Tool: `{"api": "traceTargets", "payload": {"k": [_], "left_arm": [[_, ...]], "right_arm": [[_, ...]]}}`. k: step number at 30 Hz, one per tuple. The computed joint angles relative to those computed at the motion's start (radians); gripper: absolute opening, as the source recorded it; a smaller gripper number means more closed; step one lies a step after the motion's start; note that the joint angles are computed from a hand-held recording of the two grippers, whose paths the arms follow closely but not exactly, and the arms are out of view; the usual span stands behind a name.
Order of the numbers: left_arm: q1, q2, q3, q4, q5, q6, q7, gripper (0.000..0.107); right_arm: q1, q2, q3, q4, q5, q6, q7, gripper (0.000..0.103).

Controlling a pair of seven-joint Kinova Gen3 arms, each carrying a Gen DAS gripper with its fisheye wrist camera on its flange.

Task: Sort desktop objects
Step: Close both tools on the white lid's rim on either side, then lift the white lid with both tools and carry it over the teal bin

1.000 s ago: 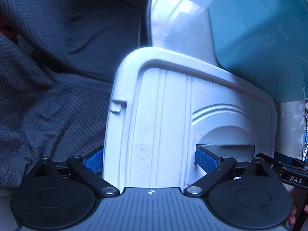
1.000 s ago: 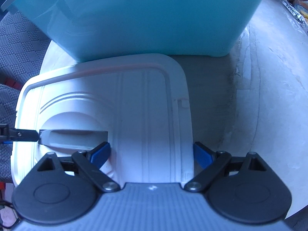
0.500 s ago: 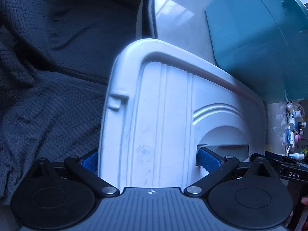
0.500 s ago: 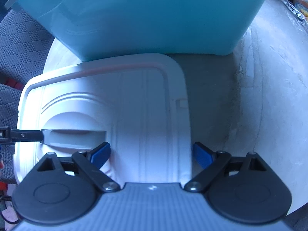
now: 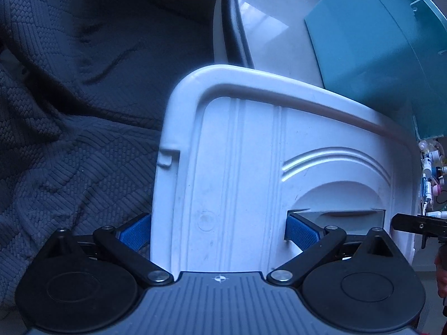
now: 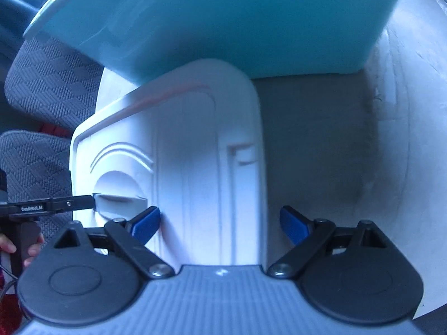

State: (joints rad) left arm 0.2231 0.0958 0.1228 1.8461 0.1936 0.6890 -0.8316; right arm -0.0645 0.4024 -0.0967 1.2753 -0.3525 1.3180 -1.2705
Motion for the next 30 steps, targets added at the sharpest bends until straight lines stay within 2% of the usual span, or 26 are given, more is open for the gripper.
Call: {"api": "traceTargets", "payload": {"k": [4,8,12,17,23,30], "left_arm": [[-0.011,-0.008,-0.001,0.039,0.037,-0.045,-0.025,0.102],[-0.002,-0.008,0.001,0.059,0.024,-0.082,0.0,0.103],[0.005,-0.002,0.001,0.054,0.005,-0.083,0.026,0.103],[0.033,0.006,0.002,0.022,-0.064,-0.057,0.101,0.103],[0.053,-0.004,0.009,0.031,-0.093,-0.072,0.145,0.103],[0.096,-0.005,0.021,-0.043,-0.196,0.016,0.238,0.103]], "right_arm": [[-0.028,-0.003,-0.006,0.028,0.011,-0.031,-0.008,0.092],[-0.018,-0.009,-0.001,0.051,-0.009,-0.061,-0.034,0.093],[-0.017,-0.018,-0.008,0.069,-0.004,-0.085,-0.008,0.093],[-0.015,-0.032,-0.007,0.095,-0.005,-0.111,0.013,0.092],[-0.009,-0.037,-0.004,0.087,-0.001,-0.107,0.037,0.092],[0.017,-0.047,-0.002,0.082,-0.031,-0.089,0.055,0.092]]}}
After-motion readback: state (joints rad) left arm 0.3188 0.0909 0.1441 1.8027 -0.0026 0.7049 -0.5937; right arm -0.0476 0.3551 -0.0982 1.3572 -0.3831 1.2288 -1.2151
